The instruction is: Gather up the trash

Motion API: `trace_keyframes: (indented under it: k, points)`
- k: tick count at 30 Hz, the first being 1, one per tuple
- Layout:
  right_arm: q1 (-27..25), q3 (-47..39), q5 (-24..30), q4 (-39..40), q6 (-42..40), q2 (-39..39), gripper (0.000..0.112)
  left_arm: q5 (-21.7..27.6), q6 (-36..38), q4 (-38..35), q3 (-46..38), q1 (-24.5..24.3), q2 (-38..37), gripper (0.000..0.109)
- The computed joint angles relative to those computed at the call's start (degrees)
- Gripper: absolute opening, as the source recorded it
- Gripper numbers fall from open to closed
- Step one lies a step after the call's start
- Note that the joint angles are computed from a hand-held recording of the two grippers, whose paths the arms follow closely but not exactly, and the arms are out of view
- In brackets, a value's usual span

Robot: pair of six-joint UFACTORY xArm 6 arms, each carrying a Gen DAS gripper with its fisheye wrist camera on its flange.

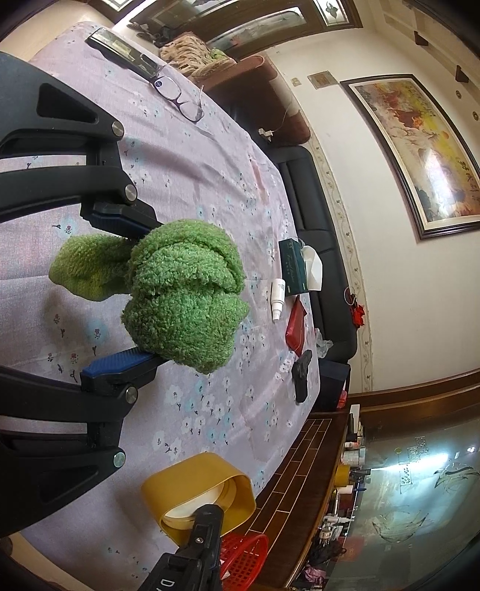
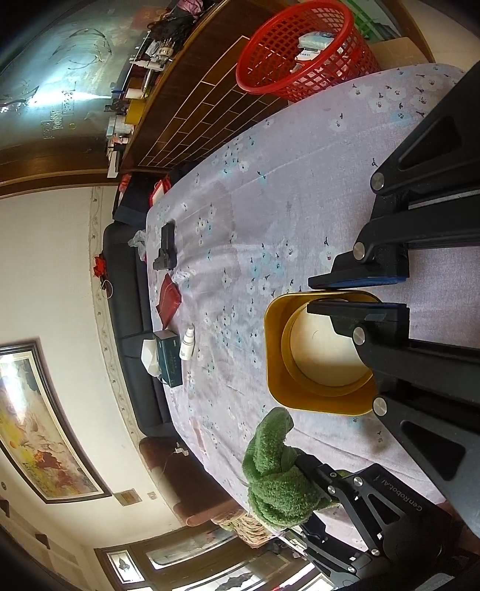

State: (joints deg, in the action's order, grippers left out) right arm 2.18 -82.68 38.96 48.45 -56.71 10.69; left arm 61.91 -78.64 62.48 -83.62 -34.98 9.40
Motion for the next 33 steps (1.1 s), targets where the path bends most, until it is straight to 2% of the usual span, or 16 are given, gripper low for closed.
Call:
trace_keyframes:
  k: [25,28,33]
  points:
    - [-1.55,-0.77,-0.14,1.74,-0.96,0.30,0.007,-1.39,2.34,-0.47,-1.46,0.04,1.31,0.052]
    - [-2.01,-1.36,-0.07,1.66,-0.62,0.71,0.007,-3.65,3.90,-1.72,-2.30,0.60,1.84,0.052]
    - [-4.17,-4.12,-0.55,1.93,0.84,2.56,0.007,-13.52,11.12,-9.22,-5.92,2.76,4.13,0.052]
